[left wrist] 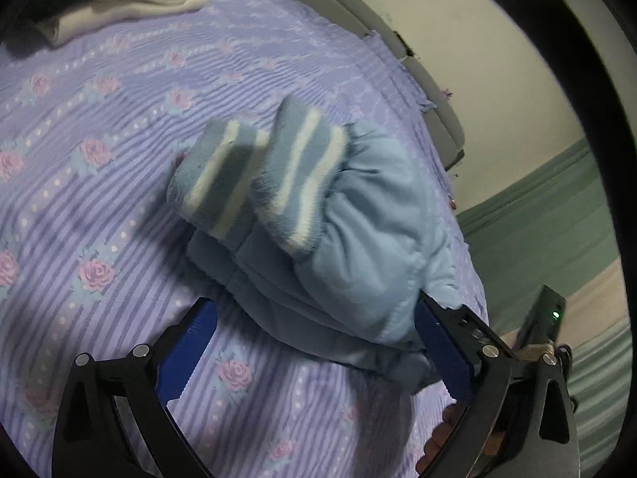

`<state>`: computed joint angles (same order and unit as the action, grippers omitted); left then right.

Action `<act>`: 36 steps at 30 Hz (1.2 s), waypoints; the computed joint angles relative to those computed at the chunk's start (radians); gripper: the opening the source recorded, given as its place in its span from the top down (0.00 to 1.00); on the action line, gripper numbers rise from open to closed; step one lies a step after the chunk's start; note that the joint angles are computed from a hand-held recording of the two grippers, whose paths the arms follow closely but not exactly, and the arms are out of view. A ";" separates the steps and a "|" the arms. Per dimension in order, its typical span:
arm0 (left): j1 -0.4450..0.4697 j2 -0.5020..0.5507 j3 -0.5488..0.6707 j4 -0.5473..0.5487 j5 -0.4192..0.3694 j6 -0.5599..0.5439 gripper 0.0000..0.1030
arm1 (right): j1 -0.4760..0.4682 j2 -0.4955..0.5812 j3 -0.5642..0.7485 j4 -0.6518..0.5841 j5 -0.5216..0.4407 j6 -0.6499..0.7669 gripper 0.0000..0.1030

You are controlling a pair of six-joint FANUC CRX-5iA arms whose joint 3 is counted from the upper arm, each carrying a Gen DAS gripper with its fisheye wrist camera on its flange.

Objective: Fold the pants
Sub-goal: 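Lift the pants bundle with both tools and carry it toward the clothes stack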

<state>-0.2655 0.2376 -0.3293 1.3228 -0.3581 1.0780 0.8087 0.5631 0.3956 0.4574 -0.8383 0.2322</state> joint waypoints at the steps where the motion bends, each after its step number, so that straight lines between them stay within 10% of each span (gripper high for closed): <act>1: -0.009 0.008 -0.002 0.044 0.008 -0.018 0.02 | 0.000 -0.003 -0.007 0.002 0.006 -0.004 0.41; 23: -0.008 0.134 0.079 0.293 -0.034 -0.134 0.00 | -0.016 -0.035 -0.093 0.025 0.112 -0.075 0.38; 30: -0.001 0.157 0.113 0.220 -0.005 -0.054 0.00 | -0.018 -0.030 -0.095 0.030 0.125 -0.089 0.38; 36: 0.058 0.155 0.172 -0.093 -0.047 0.153 0.28 | -0.016 -0.033 -0.096 0.029 0.131 -0.091 0.36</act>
